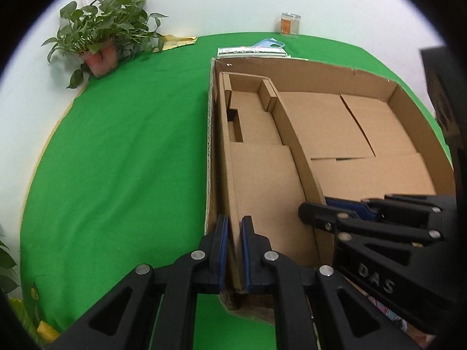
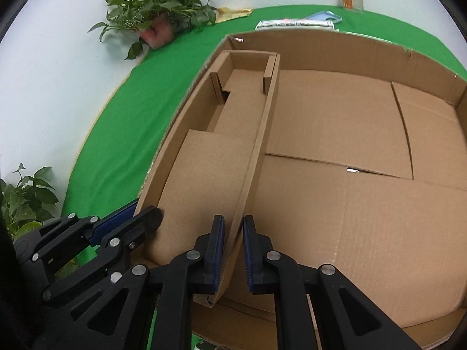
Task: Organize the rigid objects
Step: 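Carry the cardboard insert into the open box and open both grippers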
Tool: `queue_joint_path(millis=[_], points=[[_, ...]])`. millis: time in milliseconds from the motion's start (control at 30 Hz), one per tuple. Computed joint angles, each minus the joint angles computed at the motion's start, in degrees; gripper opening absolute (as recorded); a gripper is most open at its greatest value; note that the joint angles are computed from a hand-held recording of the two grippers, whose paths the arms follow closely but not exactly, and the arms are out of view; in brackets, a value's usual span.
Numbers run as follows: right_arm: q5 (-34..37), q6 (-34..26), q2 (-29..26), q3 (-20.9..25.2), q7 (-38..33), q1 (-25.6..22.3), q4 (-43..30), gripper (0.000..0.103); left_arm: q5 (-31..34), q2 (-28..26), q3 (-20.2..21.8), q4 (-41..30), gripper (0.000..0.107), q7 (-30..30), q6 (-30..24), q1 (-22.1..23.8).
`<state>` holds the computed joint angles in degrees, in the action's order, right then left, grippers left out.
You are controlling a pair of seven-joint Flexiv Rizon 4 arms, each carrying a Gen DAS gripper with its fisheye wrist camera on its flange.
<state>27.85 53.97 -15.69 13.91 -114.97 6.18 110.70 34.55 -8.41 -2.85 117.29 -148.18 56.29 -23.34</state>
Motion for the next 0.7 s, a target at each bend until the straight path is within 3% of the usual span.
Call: queue_joint_path(millis=[133, 200, 267, 367, 500, 567, 633, 700], points=[[1.0, -0.5, -1.2, 0.1, -1.0, -0.5, -0.4, 0.011, 0.6, 1.7, 0.2, 1.5, 0.008, -0.4, 2.1, 0.2], [1.9, -1.7, -2.0, 0.8, -3.2, -1.1, -1.4, 0.016, 1.8, 2.5, 0.4, 2.2, 0.008, -1.7, 3.4, 0.6], [3.1, -4.5, -2.8, 1.3, -5.0, -1.6, -3.0, 0.036, 4.3, 3.5, 0.4, 2.3, 0.008, -4.2, 3.0, 0.7], [5.7, -7.9, -1.5, 1.5, -7.9, -2.9, -3.9, 0.049, 4.0, 3.3, -0.2, 2.6, 0.008, -4.2, 2.9, 1.8], [7.1, -1.9, 4.8, -1.2, -9.0, -4.3, 1.2, 0.061, 5.4, 1.9, -0.3, 1.8, 0.008, -5.7, 1.4, 1.6], [10.8, -2.9, 8.9, -2.7, -12.4, -6.9, 3.0, 0.069, 4.0, 1.8, -0.5, 1.8, 0.008, -4.2, 1.6, 1.7], [13.6, -3.1, 12.5, -4.7, -14.9, -7.9, 5.3, 0.076, -1.3, 1.2, -0.7, 3.6, 0.003, -0.2, 5.4, 2.7], [15.8, -4.8, 16.8, -7.1, -18.2, -9.0, 8.4, 0.077, -0.7, 0.1, -1.0, 2.3, 0.001, -0.4, 1.5, 1.2]])
